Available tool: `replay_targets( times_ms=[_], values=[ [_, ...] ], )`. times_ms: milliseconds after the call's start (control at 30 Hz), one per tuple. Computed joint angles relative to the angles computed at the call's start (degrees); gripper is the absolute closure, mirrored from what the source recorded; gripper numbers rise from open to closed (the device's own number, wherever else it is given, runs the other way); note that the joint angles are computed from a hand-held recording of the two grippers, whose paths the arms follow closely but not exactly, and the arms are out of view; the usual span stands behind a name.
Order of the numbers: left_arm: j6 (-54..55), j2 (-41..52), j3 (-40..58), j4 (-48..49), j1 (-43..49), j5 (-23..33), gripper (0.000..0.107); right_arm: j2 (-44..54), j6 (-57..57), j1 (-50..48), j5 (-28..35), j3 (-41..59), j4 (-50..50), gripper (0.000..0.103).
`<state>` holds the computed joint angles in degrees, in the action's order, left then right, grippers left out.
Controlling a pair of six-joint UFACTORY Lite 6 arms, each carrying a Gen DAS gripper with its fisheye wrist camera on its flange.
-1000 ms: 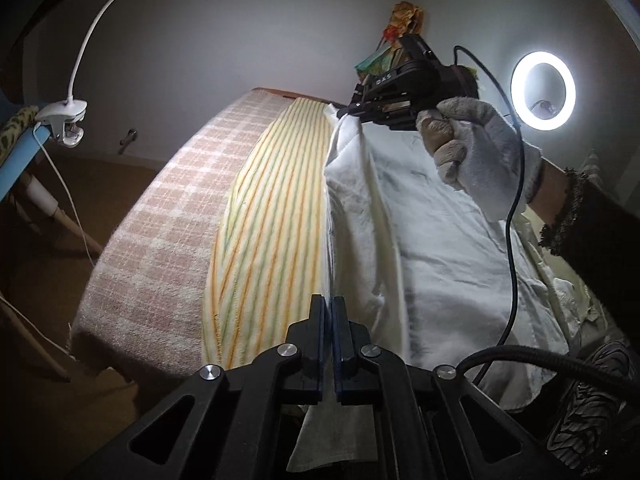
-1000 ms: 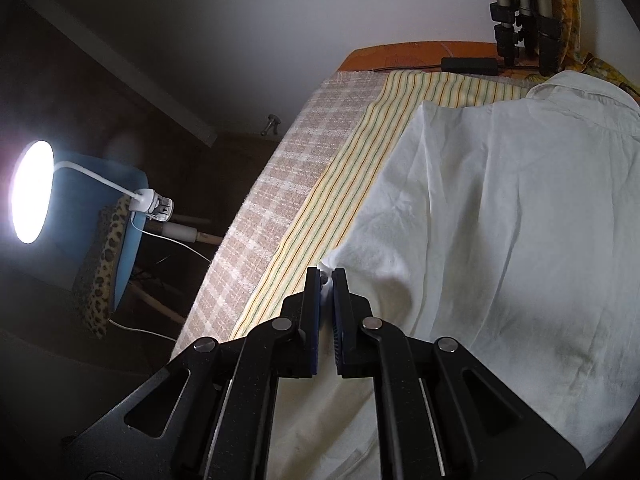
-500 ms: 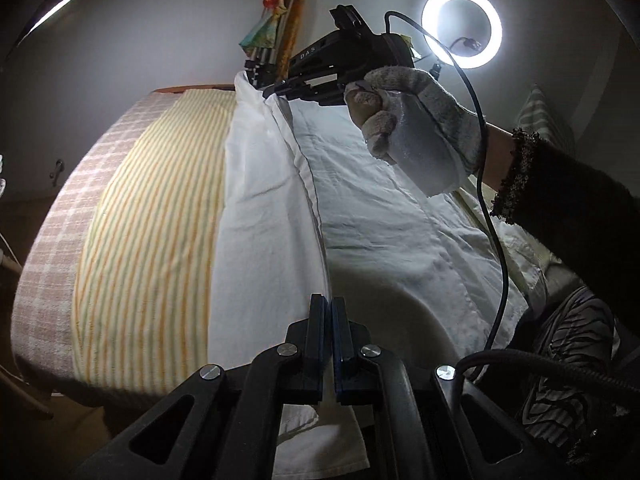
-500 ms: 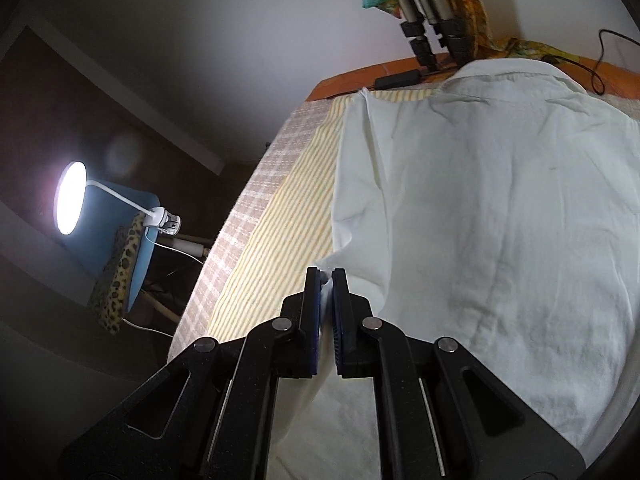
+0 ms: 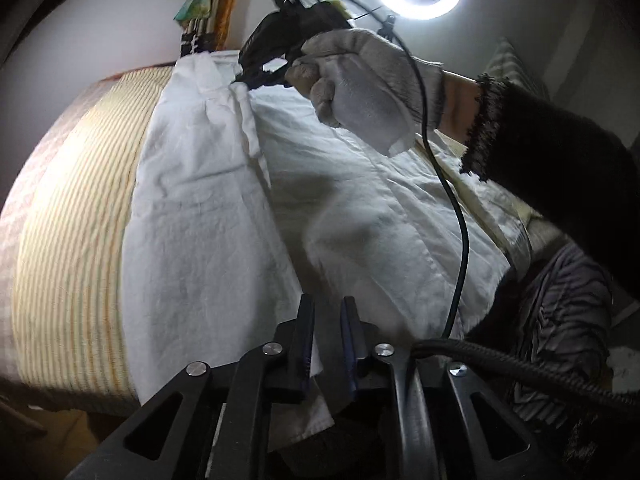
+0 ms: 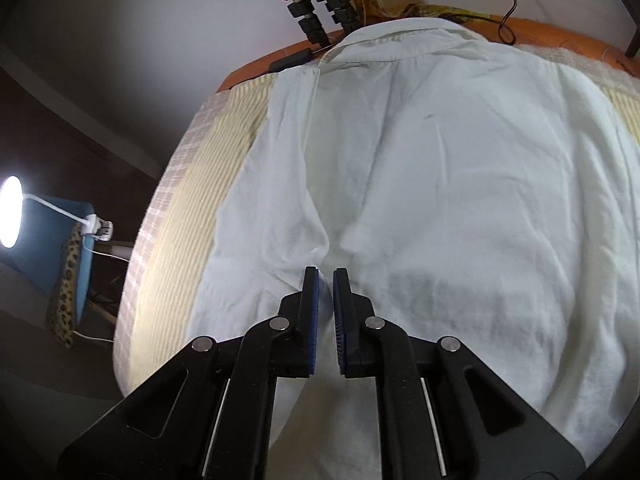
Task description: Fold small clothes
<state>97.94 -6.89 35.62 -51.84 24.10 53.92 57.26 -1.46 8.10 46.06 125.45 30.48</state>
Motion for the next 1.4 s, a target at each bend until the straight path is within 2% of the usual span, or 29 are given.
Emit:
replay_targets(
  times_ms=[100,133,167,267,400,567,700,833,900,1033,1100,1233,1400],
  values=[
    [3.5,-2.5,0.0,1.4,5.8,2.8,0.092,-5.3,-2.0,-0.6,-1.9,-6.2,-0.6,0.089],
    [4.7,-3.0,0.2,1.8,7.8,3.4,0.092,-7.7,-2.4,-0.7,-3.1,-8.8,-1.1,0.081],
    [6.3,-3.5,0.3,2.0,9.8,3.3,0.092,-10.2,-3.5,-0.8,-4.6,-11.7,-0.6,0.078],
    [10.3,-3.9,0.5,1.0,13.7,1.6,0.092,-18.0,-11.1,-0.9,-7.5,-21.0,6.4,0.078],
    [11.1,1.8,4.1,-2.1,15.1,0.0,0.092,-25.4,-18.6,3.2,-10.9,-30.3,10.4,0.078],
    [11.0,9.1,5.9,-4.9,10.8,-4.4,0.092,-26.3,-14.4,10.5,-14.8,-34.2,2.1,0.078],
    [12.5,11.4,5.1,-4.7,8.1,-9.2,0.092,-25.3,-10.8,12.2,-16.5,-36.4,-1.6,0.078],
    [18.0,11.6,3.2,-8.6,9.3,-9.2,0.092,-24.7,-13.9,11.2,-18.6,-38.6,2.5,0.079],
    [17.3,11.6,3.3,-8.3,9.6,-8.9,0.092,-24.2,-12.3,11.4,-19.9,-38.5,0.9,0.085],
    [18.8,7.3,-0.1,-7.4,10.9,-9.3,0.092,-23.8,-11.5,10.9,-19.1,-37.6,1.8,0.085],
    [19.1,4.4,-1.6,-6.9,11.5,-8.3,0.091,-25.4,-10.9,10.8,-18.7,-38.6,1.2,0.081],
    [20.8,-0.4,-4.1,-9.1,12.7,-6.0,0.088,-32.5,-13.8,9.0,-18.6,-44.1,3.5,0.069],
    [25.4,-8.9,-8.0,-14.8,12.5,-3.4,0.079,-43.0,-17.7,3.2,-15.9,-51.2,5.8,0.066]
  ],
)
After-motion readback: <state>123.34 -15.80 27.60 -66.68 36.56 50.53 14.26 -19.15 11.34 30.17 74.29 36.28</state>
